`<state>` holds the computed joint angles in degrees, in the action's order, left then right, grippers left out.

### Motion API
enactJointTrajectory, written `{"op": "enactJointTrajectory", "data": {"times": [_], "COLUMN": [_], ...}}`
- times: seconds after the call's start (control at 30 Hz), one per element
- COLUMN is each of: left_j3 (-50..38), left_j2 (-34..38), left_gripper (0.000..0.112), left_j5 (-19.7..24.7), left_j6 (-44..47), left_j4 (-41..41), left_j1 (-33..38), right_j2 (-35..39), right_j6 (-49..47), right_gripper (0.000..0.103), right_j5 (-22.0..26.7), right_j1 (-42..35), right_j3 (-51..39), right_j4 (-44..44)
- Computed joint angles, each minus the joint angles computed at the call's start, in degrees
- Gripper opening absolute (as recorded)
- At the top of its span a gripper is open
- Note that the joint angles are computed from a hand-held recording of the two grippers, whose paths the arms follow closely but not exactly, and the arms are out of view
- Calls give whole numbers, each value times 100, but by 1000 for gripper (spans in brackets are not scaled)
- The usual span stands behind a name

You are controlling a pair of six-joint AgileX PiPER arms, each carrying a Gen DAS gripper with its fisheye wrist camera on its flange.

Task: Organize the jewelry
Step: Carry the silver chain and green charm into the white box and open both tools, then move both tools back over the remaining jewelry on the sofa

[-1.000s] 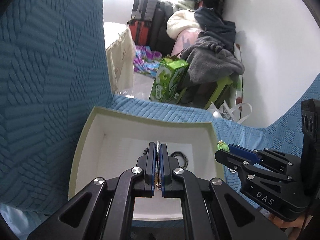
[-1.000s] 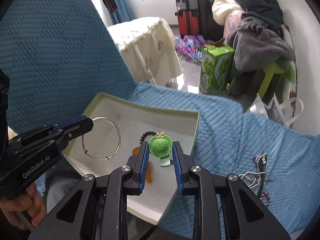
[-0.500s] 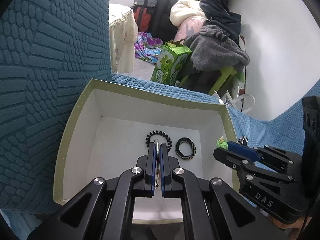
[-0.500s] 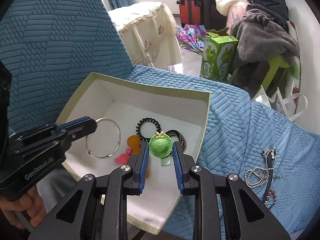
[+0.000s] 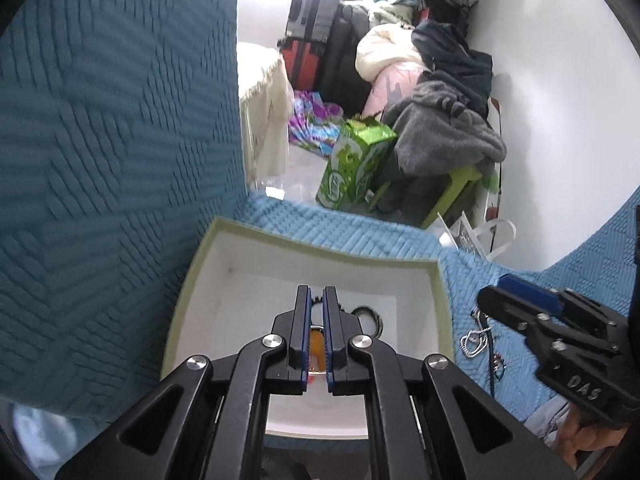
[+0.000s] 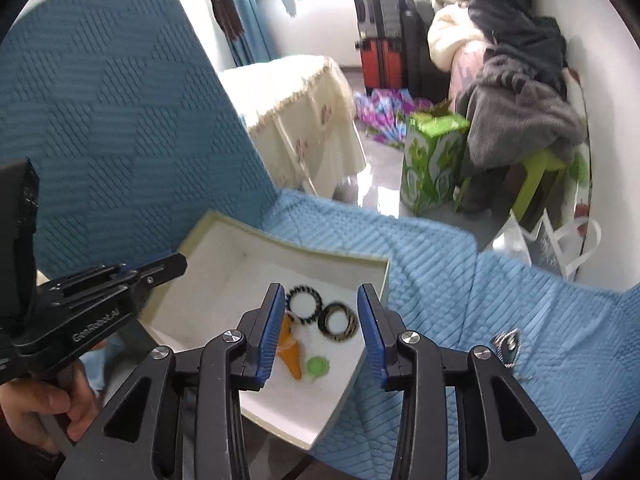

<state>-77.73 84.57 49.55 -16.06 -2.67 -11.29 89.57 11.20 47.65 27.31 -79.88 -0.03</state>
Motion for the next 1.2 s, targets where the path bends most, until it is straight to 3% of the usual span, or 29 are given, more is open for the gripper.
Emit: {"op": "enactJointTrajectory", "data": {"times": [0.13,0.17,0.2,0.27,0.3,0.77,0.9,1.2], "left_j3": [-514,-661,-786,-1045,-1124,-2612,-2525,-1740], "left_j2": [-105,-136,-145,-192,-227,112,253,462], "left_gripper": [5,11,18,62,66,66,66,65], "left_j5": [370,466,537,692,724,1533,1324,726], "left_j6": [-333,-458,-549,-812,-979,-2271,-2664,-3707], "left_j4": [391,501,566,837,1041,2607,2804,3263], "left_j1": [-268,-364,-426,-643,-783,-2693,-3203,-3845], "right_j2": [-310,-389,-455,-616,-672,-1803,-2187,-2835], "right_j6": [-169,-236,-310,-468,-544,-1825,-2222,-4158], "right_gripper": [36,37,37,37,37,39,40,40], "right_j5": [204,249,288,376,410,581,456,644], "right_j1": [-90,-127,-167,-263,-314,-1830,-2486,-4519], "right_j3": [-298,-361,-408,-525,-574,-536,-60,1111], "right_j4": [9,31,61,131,179,1058,1244,2873]}}
